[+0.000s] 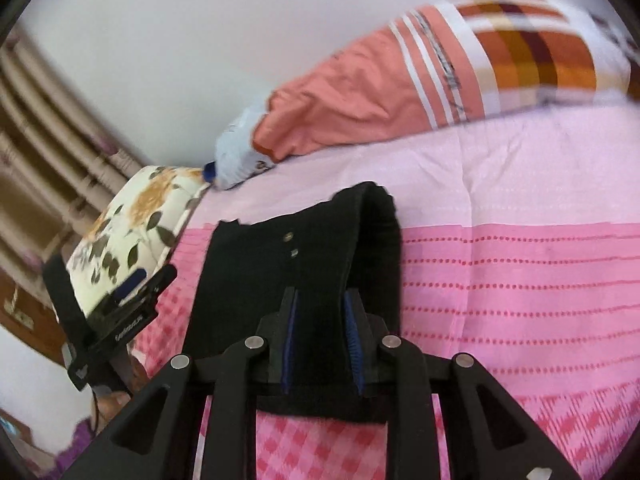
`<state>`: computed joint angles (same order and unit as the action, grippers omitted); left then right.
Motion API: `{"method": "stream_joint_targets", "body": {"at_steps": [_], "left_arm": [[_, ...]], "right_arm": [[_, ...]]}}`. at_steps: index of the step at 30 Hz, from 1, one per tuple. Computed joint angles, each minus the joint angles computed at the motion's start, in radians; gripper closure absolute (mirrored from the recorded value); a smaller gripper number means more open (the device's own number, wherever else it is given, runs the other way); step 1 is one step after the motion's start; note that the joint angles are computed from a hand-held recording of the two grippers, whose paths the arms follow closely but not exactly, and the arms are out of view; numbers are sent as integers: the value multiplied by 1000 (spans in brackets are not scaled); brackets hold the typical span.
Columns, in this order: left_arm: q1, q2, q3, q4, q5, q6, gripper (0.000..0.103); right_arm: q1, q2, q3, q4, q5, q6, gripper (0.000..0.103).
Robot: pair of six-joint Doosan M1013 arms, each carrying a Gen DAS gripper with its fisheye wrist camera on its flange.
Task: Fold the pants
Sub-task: 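Lower the folded black trousers onto the sheet and open both grippers, then lift both grippers away from the folded trousers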
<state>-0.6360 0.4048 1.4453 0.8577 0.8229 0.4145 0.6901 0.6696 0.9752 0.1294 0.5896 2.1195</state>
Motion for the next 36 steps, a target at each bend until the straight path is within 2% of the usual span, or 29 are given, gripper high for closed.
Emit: {"method": "stream_joint_targets", "body": {"at_steps": [2, 12, 18, 20, 23, 27, 31, 36], "left_arm": [[-21, -7, 3, 45, 27, -16, 15], [-78, -45, 16, 87, 29, -71, 12], [-115, -71, 32, 148, 50, -133, 5], [-125, -78, 37, 165, 55, -141, 4], [-138, -86, 41, 182, 68, -151, 3], [-148, -95, 47, 195, 80, -166, 3], [-153, -100, 49, 197, 87, -169, 2], [-160, -101, 51, 200, 98, -169, 2]], "right_arm": [[15, -22, 32, -56, -15, 28, 75], [59, -63, 89, -150, -17, 87, 73], [77, -92, 133, -219, -76, 168, 57], [81, -99, 141, -251, -90, 200, 48], [93, -105, 143, -333, -89, 257, 44], [98, -110, 142, -354, -83, 273, 39], [97, -115, 149, -346, -80, 284, 29], [93, -119, 157, -318, -78, 291, 28]]}}
